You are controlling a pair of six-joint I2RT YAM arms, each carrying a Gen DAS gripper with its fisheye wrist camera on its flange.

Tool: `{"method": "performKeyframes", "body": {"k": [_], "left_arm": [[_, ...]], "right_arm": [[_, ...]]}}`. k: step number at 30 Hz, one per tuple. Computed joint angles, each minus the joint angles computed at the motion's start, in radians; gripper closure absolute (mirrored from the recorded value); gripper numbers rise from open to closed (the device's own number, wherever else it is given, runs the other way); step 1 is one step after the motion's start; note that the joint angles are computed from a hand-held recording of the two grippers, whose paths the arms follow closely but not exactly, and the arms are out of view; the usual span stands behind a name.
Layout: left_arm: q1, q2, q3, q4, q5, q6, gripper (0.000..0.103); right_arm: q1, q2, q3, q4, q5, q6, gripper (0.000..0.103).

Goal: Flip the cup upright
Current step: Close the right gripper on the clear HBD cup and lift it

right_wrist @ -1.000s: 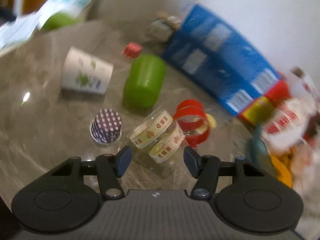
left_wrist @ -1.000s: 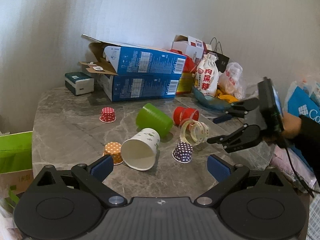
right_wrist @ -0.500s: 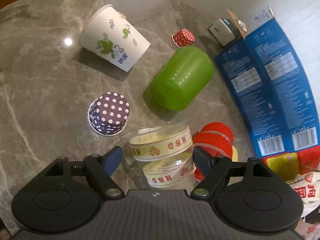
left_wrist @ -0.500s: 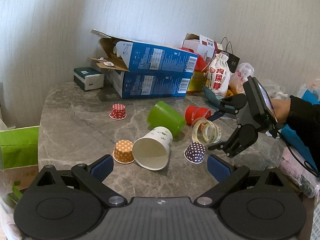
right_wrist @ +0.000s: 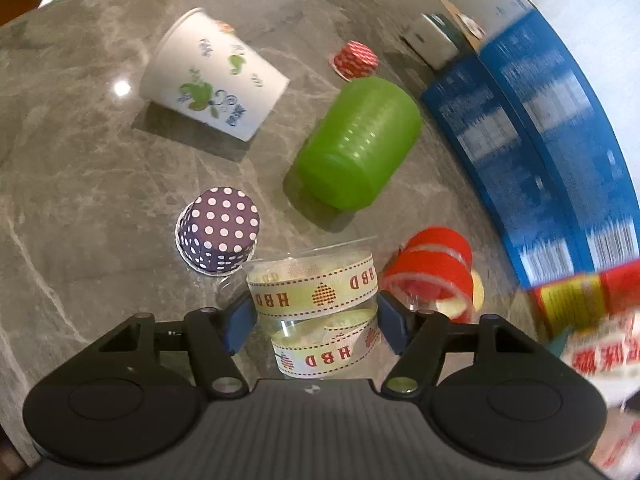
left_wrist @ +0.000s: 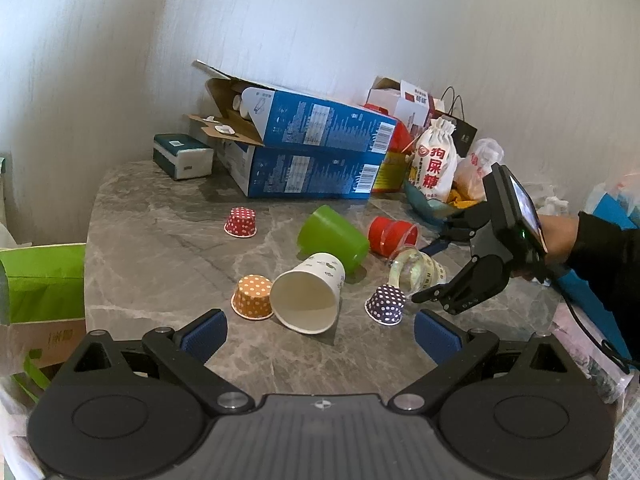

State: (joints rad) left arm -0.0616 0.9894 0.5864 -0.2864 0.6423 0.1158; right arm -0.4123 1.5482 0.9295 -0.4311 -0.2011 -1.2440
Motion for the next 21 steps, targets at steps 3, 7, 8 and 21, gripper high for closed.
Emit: {"method": "performKeyframes", "body": {"k": [3,7,8,21], "left_arm": [[0.054,-0.022,-0.009,-0.023,0.064,0.022,0.002],[0.15,-0.039,-0.015,-0.074,0.172,0.073,0.002],[0.173,-0.037,-0.013,-0.093,0.198,0.091,0.002],[0.584,0.185,0.097,-0.591,0.487,0.651,0.002]], "right_arm": [[-0.053,-0.029,0.024,-0.077,-0.039,0.143,0.039],[-0.141,-0.093,0.054,-0.254,-0.11,0.392,0.039],[-0.153,-0.115,0.054,-0.306,-0.118,0.468,0.038],[0.217,-0.57,-0.268,-0.404,-0.203,1.378,0.038]]}}
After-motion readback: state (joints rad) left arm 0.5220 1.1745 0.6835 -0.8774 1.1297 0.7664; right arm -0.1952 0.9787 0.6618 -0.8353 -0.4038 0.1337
